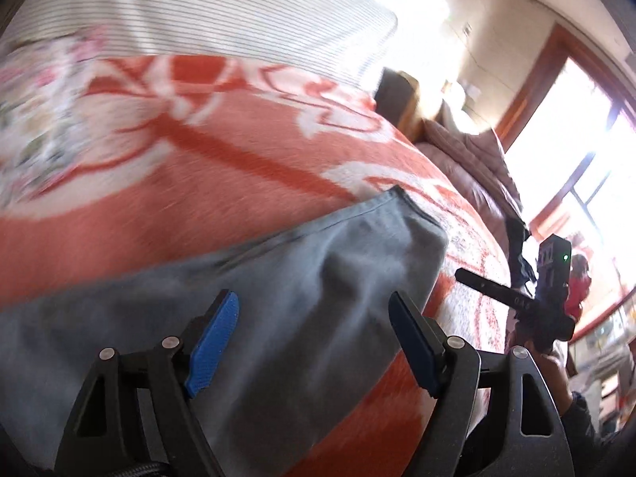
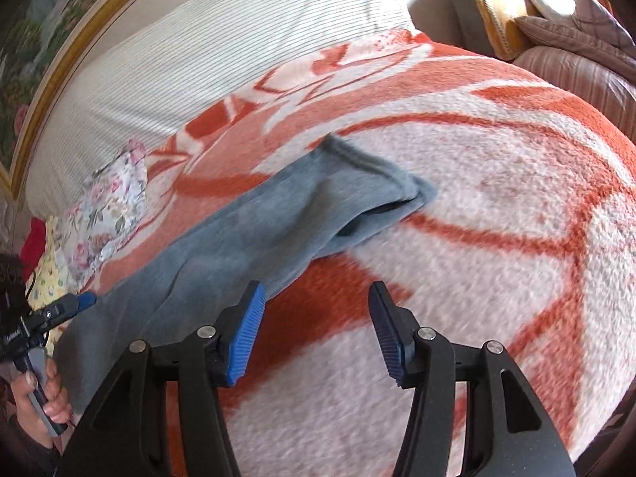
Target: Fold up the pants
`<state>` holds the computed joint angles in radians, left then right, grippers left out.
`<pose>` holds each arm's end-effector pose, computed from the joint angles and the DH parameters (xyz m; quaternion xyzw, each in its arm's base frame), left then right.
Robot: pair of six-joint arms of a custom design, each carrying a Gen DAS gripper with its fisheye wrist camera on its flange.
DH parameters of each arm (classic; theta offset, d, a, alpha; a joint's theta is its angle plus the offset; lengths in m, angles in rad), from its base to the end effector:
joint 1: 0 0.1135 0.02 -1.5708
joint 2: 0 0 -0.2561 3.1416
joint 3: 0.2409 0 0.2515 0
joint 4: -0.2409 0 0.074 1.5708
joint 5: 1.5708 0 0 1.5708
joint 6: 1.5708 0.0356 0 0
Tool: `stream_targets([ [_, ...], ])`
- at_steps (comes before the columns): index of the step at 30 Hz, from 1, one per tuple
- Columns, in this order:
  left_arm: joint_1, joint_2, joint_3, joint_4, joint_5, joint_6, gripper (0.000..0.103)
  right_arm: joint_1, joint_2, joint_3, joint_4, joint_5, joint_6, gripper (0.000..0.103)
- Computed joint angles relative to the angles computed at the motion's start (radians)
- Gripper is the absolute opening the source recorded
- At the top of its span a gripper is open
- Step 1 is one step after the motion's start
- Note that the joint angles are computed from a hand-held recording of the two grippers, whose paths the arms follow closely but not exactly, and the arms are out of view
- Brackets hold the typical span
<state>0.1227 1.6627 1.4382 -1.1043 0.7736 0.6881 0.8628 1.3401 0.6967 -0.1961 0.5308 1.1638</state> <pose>0.3195 0.0143 0.2761 0.3002 0.8702 -0.3000 0.2504 0.1846 0.1879 0.1864 0.2278 0.8769 0.1632 0.3904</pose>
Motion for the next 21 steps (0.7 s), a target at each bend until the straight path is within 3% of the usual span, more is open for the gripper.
stream_targets([
  [9, -0.393, 0.283, 0.33, 0.033, -0.159, -0.215, 0.079, -0.19, -0.096, -0.209, 0.29, -0.12, 0.015, 0.056],
  [16, -0.575, 0.483, 0.55, 0.043, -0.273, -0.269, 0.079, -0.31, -0.04, -0.256, 0.462, -0.231, 0.019, 0.056],
  [21, -0.657, 0.614, 0.698, -0.002, -0.348, -0.262, 0.079, -0.325, 0.005, -0.297, 0.617, -0.222, 0.024, 0.056],
])
